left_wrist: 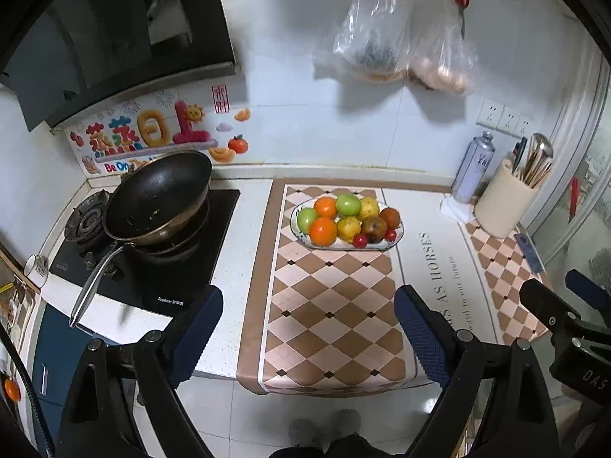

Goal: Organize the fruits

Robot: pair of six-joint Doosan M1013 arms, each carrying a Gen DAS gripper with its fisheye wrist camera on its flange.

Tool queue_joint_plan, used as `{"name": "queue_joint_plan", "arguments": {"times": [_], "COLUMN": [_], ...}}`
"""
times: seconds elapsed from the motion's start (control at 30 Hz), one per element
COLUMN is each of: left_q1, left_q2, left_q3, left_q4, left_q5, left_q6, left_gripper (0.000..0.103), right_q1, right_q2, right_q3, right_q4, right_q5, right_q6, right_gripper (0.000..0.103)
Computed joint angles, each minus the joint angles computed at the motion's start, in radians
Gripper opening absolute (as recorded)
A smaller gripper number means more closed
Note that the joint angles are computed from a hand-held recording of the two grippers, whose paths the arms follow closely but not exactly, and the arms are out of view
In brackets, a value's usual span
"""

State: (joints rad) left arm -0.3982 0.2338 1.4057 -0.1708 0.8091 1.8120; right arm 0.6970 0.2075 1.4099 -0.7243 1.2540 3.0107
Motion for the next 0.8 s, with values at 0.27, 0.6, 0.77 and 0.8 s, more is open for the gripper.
{"name": "queue_joint_plan", "arguments": {"times": [0.27,0.6,0.77,0.8], "left_q1": [-0.004,-0.018,-0.032,-0.034], "left_q2": [-0.037,-0.009,0.037,0.045], "left_q3": [0.032,0.006,-0.041,-0.050], "left_q4": [0.002,0.041,0.092,0.098], "left_q5": [-0.019,-0.019,-0.016,-0.013], "left_q6": [0.001,-0.047,-0.101,-0.108], "left_gripper": [0.092,0.092,0.092,0.092], "right_q1": [0.020,-0.028,-0.071,-0.084], "right_q2": [-0.019,-0.014,0.004,0.008], "right_q3": [0.001,0.005,-0.003,-0.002], "right_q4": [-0.027,-0.020,-0.008,0.000], "right_q5": [0.001,-0.053,-0.073,-0.080], "right_q6": [0.015,-0.018,-0.046,-0.053], "right_gripper": [0.101,0.101,0.101,0.101]}}
